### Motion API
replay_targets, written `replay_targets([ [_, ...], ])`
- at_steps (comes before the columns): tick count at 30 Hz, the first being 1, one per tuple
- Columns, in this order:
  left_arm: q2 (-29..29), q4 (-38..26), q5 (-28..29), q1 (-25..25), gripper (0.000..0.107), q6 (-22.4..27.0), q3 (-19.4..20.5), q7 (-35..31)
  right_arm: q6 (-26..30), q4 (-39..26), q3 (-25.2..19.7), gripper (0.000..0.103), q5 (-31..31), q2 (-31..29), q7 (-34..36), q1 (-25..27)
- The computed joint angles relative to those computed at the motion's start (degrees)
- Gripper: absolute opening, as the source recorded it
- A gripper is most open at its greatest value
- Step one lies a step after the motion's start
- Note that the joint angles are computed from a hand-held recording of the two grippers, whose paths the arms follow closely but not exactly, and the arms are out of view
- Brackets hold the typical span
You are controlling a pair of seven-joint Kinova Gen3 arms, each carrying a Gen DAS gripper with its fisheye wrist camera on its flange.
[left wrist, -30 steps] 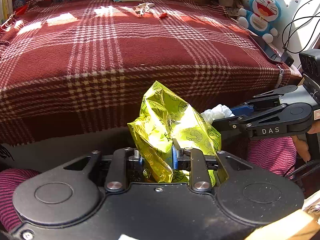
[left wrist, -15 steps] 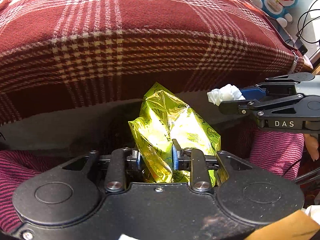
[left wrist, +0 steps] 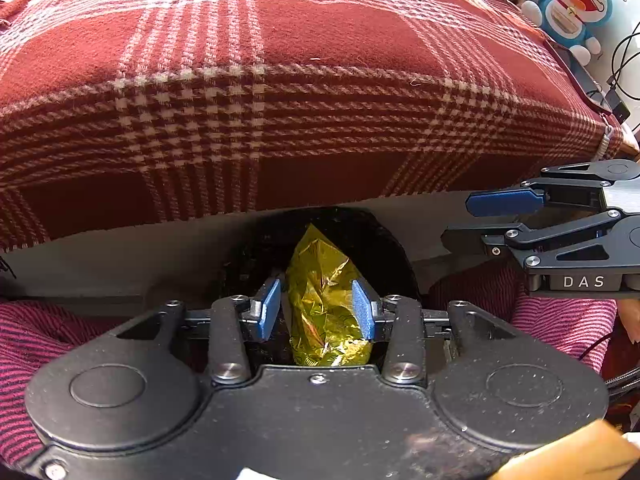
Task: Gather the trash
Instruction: 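Lower the foil bag and tissue into the trash bin and open both tools, then raise both open tools back toward the blanket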
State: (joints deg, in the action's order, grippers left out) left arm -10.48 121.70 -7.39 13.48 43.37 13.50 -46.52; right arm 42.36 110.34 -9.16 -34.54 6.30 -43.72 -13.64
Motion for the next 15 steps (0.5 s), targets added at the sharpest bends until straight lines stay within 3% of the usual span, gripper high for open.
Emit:
replay_targets([
  [15,-1.7,0.3,-0.3,-0.6,0.044,0.4,0.4,0.3,0.1,0.0,0.1,0.064,-0.2,0.1,0.1,0.2],
])
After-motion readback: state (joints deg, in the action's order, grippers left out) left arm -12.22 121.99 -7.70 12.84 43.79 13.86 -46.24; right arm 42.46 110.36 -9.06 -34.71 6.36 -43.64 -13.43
